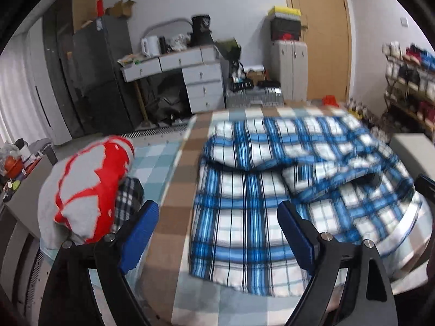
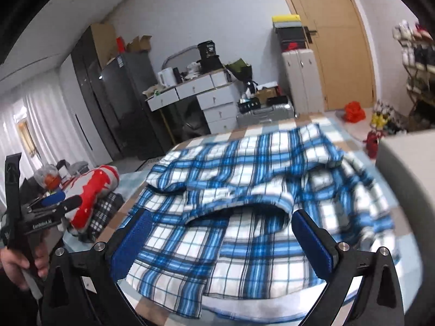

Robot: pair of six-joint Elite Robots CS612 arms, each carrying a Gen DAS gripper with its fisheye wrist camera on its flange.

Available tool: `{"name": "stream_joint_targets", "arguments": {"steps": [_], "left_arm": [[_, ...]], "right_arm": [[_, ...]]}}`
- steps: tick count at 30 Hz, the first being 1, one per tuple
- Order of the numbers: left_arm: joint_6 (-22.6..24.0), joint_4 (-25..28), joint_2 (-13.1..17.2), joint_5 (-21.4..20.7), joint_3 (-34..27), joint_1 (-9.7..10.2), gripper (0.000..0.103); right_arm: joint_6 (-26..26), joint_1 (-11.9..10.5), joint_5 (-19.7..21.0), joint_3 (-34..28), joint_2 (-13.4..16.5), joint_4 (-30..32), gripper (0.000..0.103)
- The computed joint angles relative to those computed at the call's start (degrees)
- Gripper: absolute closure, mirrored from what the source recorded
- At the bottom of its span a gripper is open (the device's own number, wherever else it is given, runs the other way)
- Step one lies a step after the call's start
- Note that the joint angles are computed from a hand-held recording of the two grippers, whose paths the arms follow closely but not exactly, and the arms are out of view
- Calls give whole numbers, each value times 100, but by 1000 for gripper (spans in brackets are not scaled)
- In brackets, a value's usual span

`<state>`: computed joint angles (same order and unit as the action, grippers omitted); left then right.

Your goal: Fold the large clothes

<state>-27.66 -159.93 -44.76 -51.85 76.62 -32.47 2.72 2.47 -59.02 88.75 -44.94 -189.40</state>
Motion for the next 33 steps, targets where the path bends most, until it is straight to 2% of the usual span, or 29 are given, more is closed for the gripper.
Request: {"name": "stream_joint_targets", "arguments": {"steps": [2,4,10,16,21,23,26,31,33], "left_arm": [[-119,143,21,11,3,28,17],[-228,182,4,-36,43,36,17],[-371,171,45,-131,52,110,17],[-508,516,82,-771,44,218,17],[-628,1042,131,-1057,-71,284,17],[-742,1257,154,-1468,-148,361,17],[-1028,1238,131,-2056,-119,485,17],[-1336,1133,69,-2273,-12,526,17],[-1359,1186,64,-2226,-15,499,17]], "right_arm": [[-8,2,-87,-93,-2,498,0],[132,-30,-20,-87,30,386,0],[308,-58,-237,-81,24,541,0],[476,-92,-179,-35,28,476,0],[458,-90,-144,-29,25,478,0],[429,-91,-93,-28,20,502,0],[359,-86,-17,-13,5,514,0],[238,-93,176,55,-27,334,0],[213,-96,252,64,-34,332,0]]}}
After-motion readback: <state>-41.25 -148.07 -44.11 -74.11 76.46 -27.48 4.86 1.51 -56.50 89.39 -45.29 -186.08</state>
